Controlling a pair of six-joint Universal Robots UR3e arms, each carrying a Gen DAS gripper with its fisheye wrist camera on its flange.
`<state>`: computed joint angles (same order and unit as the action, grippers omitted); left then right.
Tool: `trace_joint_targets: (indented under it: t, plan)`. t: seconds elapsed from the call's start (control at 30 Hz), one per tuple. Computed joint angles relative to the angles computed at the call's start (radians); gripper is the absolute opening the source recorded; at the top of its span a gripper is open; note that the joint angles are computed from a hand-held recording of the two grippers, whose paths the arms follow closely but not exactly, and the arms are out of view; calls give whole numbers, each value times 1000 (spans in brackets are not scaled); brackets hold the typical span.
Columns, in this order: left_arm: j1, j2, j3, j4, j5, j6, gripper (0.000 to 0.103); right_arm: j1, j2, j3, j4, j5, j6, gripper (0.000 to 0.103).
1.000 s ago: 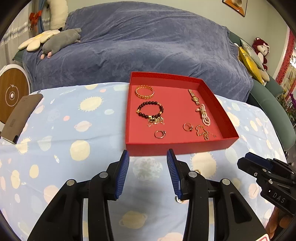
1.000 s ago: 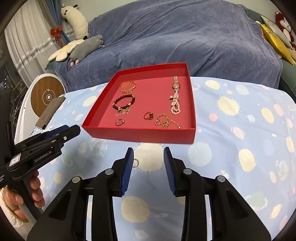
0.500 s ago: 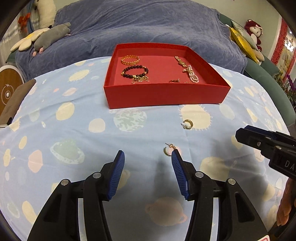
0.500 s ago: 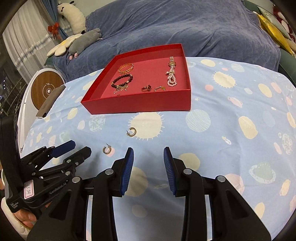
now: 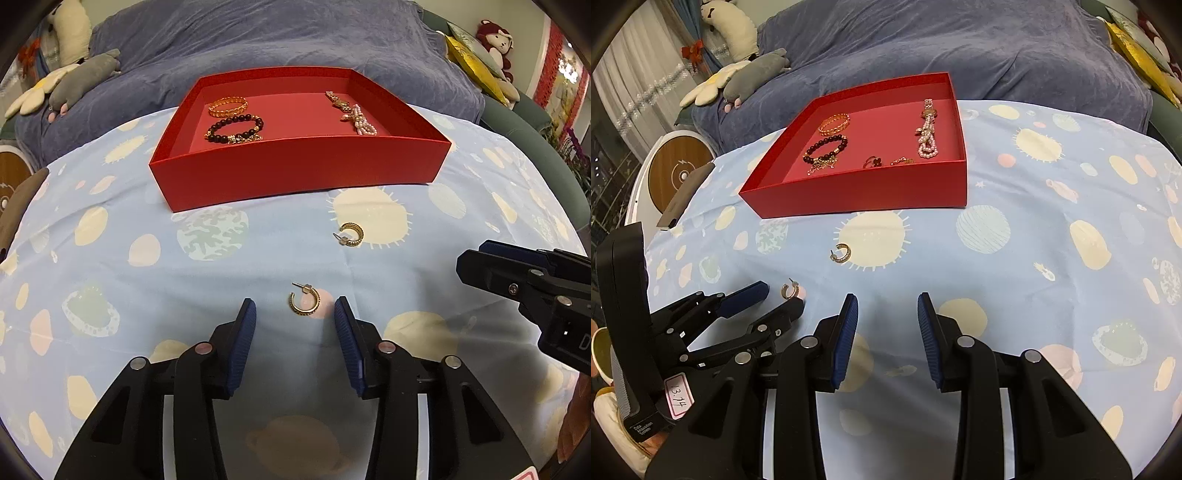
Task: Organize jewelry
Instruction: 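Grasp a gold hoop earring with the left tool while the right tool grasps the other hoop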
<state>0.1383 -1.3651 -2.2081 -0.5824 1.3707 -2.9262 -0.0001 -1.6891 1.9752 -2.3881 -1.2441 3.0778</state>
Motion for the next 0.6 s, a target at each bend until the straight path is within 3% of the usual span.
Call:
trace_joint_targets:
  t: [0.4, 0.6]
  plan:
    - [31, 6, 10, -27, -30, 13, 6, 26, 21, -17, -6, -4, 9, 33]
    - [52, 24, 7, -55, -47, 18, 8, 50, 38, -32, -10, -10, 19, 32]
